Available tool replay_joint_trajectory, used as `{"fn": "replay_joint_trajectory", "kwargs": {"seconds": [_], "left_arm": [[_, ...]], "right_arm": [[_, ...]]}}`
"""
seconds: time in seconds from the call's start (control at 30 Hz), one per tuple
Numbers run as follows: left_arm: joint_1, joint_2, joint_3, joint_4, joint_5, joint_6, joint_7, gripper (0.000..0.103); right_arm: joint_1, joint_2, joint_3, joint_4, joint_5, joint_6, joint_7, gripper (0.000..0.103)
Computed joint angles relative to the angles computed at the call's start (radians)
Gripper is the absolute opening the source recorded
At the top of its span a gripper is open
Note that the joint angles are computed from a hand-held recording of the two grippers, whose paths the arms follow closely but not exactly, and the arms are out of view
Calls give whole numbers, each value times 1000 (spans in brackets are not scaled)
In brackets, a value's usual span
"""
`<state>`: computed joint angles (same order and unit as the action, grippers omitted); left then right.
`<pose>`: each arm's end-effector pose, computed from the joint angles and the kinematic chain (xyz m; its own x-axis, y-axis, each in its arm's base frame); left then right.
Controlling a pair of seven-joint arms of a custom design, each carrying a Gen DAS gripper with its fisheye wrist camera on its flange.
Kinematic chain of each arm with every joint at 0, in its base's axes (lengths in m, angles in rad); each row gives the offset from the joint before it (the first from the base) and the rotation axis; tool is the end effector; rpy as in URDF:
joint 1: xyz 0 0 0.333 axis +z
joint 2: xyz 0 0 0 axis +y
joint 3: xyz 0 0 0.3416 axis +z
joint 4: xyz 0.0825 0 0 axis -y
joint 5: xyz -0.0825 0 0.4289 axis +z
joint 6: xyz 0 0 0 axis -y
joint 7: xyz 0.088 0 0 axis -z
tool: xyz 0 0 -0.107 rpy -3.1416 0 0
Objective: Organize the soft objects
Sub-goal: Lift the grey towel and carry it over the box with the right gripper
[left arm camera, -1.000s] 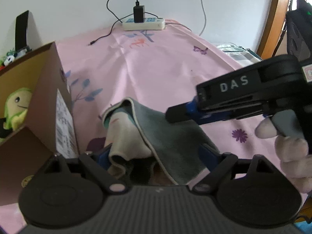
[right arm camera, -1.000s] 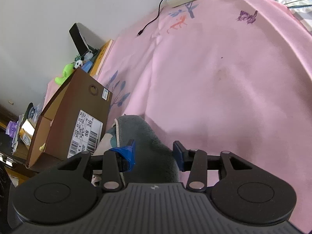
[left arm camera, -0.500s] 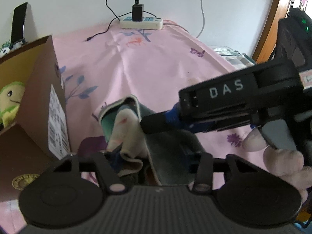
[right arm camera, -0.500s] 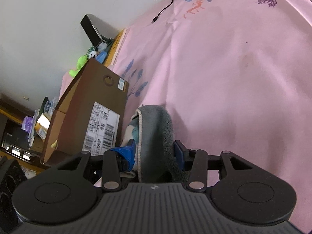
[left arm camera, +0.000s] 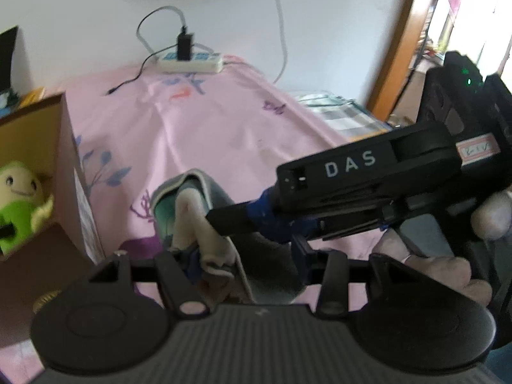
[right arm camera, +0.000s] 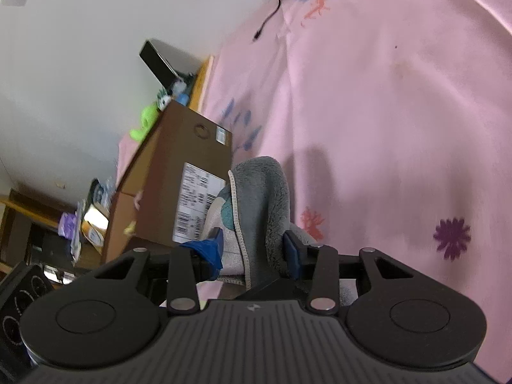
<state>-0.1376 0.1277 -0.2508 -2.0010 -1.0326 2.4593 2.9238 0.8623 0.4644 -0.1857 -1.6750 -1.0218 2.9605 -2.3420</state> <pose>0.6038 -0.2415 0.4338 -0.8689 -0.4629 0.1753 -0.4319 0.5361 -0.7253 0.5372 0.5315 0.4046 -0.3033 -0.6081 -0.7336 -0.6117 0.7146 -0.3394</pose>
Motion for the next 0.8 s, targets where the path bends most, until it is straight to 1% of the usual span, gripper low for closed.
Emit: {"fn": "replay_joint_trajectory", "kwargs": {"seconds": [0.07,0.17,0.27,0.33,0.43,0.53,0.6,0.7,0.8], "left_arm": [[17,-13,6,7,-29,-52,37,44],[36,-39,22,12,-82,-117,110,44],[51,-57,44,19,-132,-172,169,43],[62,-62,60,32,-163,-206,197,43],[83,-65,80,54,-207,-246,236,43],[105,-61,96,77,-253,-261,272,43],[121,-59,105,91,-275,-266,290,43],[143,-48,114,118,-299,-253,310,43],[162,-27,118,148,-313,-225,318,44]], "right_arm": [[39,-7,-27,13,-44,-37,59,24],[69,-13,-32,44,-133,-107,156,24],[84,-9,-21,89,-205,-181,217,24],[77,2,-3,127,-232,-216,221,24],[60,38,33,212,-255,-271,176,24],[36,93,63,318,-272,-292,125,24],[27,138,63,391,-271,-282,88,24],[21,227,47,528,-236,-254,21,24],[-7,354,52,715,-146,-224,-95,24]]}}
